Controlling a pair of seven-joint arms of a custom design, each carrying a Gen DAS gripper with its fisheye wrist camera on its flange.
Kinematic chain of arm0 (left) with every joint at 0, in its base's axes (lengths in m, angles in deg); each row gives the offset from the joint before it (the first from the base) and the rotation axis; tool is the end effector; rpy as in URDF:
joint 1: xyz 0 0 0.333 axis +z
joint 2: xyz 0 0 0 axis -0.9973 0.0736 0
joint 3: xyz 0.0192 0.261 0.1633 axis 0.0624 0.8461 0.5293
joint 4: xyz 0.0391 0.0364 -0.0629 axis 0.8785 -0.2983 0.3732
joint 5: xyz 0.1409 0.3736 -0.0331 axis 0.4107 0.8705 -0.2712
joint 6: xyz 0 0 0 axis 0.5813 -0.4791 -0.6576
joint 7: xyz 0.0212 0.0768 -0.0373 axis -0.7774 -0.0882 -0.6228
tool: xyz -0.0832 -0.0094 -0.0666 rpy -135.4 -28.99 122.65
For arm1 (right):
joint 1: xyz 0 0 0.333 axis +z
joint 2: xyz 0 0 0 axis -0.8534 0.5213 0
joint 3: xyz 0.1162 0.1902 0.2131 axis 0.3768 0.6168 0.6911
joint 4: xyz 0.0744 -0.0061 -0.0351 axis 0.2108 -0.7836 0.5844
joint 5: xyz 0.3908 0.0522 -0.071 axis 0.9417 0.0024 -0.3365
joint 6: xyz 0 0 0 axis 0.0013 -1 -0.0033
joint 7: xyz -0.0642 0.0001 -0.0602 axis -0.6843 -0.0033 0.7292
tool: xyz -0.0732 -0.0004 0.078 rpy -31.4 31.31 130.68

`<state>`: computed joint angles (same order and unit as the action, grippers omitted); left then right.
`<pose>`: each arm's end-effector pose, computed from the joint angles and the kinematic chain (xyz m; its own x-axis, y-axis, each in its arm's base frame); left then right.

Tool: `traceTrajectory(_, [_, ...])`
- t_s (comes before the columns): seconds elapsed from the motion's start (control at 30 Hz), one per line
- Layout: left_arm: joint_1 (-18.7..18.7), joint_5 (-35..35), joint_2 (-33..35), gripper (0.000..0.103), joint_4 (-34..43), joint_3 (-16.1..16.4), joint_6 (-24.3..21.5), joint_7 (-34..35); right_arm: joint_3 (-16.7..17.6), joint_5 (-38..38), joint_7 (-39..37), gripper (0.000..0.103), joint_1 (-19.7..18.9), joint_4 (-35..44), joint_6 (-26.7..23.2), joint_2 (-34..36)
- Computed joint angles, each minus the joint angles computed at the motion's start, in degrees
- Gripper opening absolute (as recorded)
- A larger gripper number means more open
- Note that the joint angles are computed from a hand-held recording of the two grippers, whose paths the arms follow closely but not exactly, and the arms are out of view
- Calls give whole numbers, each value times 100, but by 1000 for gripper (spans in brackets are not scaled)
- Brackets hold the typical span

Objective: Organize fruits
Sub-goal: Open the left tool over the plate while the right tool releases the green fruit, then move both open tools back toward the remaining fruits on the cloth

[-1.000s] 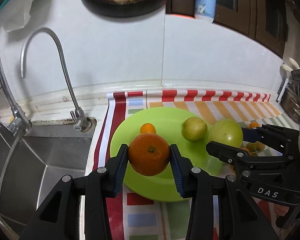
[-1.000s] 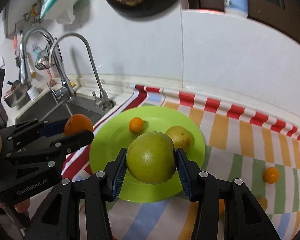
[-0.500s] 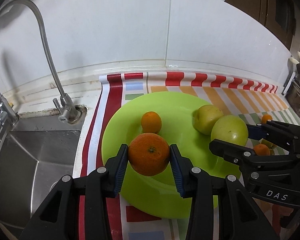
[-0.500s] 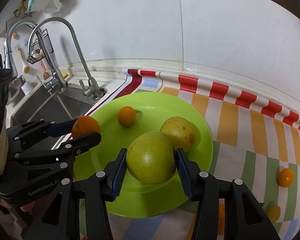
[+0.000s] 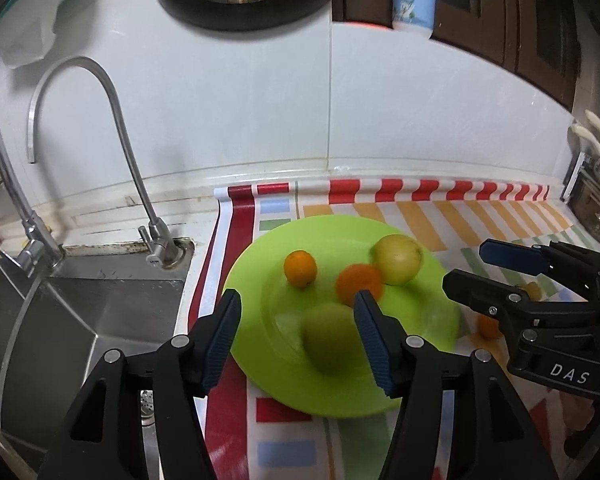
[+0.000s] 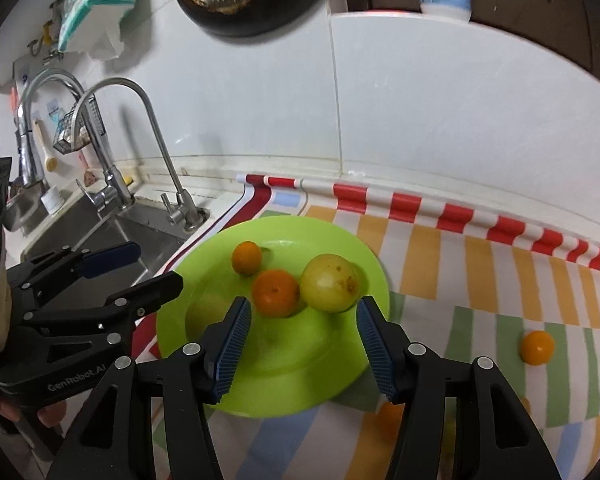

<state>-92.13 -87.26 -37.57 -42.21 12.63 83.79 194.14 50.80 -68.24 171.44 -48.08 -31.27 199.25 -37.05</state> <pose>0.6827 -0.2025 0.4968 -0.5392 -0.8422 -0.0070 -0.5470 0.3565 -0.7574 0.6268 0.1186 0.4646 -0.0546 -0.9932 -0.1028 -0.6422 0.1138 -0.7580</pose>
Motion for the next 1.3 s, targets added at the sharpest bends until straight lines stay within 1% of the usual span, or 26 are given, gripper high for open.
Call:
traceTrajectory(0.07, [37, -103, -175, 58, -203, -50, 90, 45, -159, -435, 389, 56, 125, -145, 28, -171])
traceTrajectory(0.13, [89, -281, -359, 58, -396, -123, 158, 160, -166, -713, 623, 56, 121, -282, 36, -335])
traceTrajectory(0.23, [137, -595, -621, 59, -658, -217, 238, 423, -137, -1248, 1175, 56, 59, -525, 76, -632])
traceTrajectory(0.3, [163, -880, -782, 60, -807, -280, 282, 636, -62, -1580, 1525, 56, -41, -660, 85, -806])
traceTrajectory(0.53, [42, -1751, -1274, 66, -1236, -298, 418, 1304, 321, -2751, 2802, 56, -526, -1108, -22, -1443])
traceTrajectory(0.7, [-126, -2380, -1551, 70, -1460, -249, 490, 1879, 588, -3309, 3380, 56, -865, -1453, -150, -1949])
traceTrajectory(0.93, [-398, -2945, -1854, 73, -1721, -107, 527, 2419, 813, -3496, 3686, 56, -1169, -1850, -304, -2456])
traceTrajectory(1.13, [-578, -3372, -1982, 74, -1848, -29, 539, 2863, 906, -3333, 3574, 56, -1288, -2142, -452, -2777])
traceTrajectory(1.3, [-667, -3739, -1998, 75, -1888, 6, 423, 3328, 977, -3206, 3534, 56, -1379, -2334, -540, -2923])
